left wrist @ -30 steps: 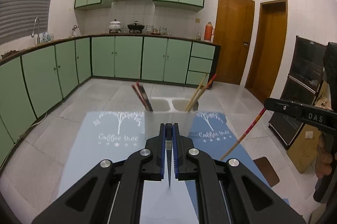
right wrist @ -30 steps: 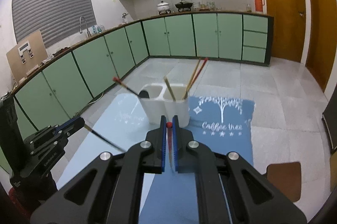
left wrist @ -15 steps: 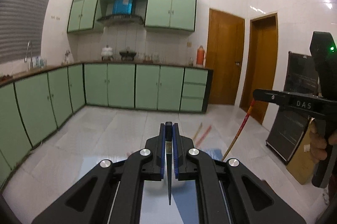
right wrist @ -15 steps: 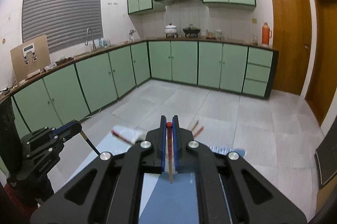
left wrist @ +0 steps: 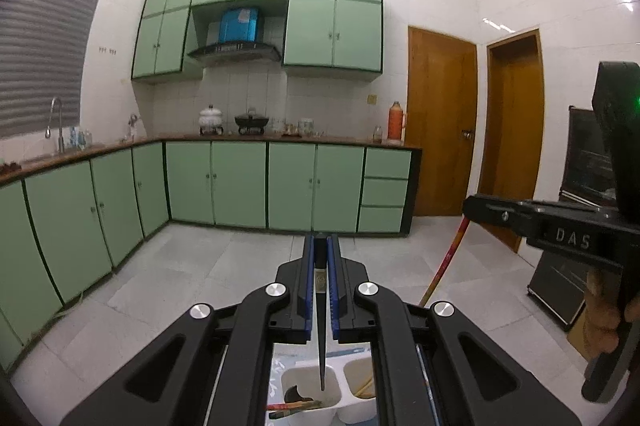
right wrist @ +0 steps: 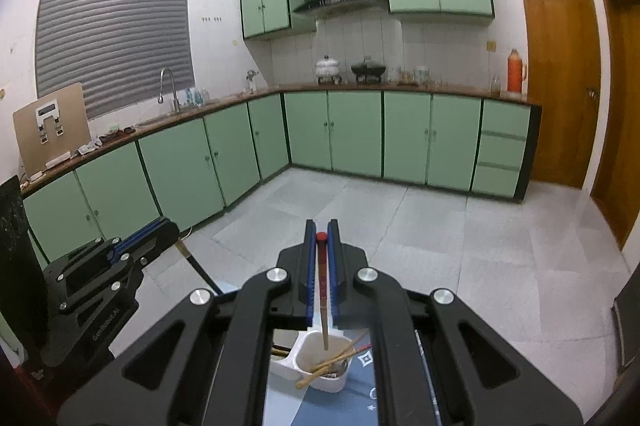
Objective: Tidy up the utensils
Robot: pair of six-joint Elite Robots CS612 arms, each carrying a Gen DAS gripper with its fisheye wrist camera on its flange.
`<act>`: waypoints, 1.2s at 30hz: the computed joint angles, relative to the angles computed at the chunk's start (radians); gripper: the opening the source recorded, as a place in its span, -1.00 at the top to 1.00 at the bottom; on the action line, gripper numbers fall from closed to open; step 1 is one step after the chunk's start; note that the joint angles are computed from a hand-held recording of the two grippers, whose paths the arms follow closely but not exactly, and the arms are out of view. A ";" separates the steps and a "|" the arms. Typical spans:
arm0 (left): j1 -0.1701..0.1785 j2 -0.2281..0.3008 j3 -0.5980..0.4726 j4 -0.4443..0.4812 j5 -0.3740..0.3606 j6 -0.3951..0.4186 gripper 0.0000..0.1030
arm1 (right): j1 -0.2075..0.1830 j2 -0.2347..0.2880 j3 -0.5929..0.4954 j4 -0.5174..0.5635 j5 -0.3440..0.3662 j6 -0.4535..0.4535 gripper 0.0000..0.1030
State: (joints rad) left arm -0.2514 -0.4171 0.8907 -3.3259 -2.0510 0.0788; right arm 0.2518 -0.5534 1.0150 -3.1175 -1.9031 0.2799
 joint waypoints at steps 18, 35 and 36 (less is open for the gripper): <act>0.008 0.060 -0.079 0.153 -0.011 0.022 0.33 | -0.005 0.018 0.045 -0.001 0.031 0.089 0.51; 0.048 -0.109 0.283 -0.040 -0.015 0.003 -0.88 | 0.091 -0.066 0.301 -0.259 -0.173 0.135 -0.89; 0.049 -0.119 0.304 -0.052 -0.008 0.009 -0.88 | 0.098 -0.067 0.306 -0.263 -0.185 0.133 -0.90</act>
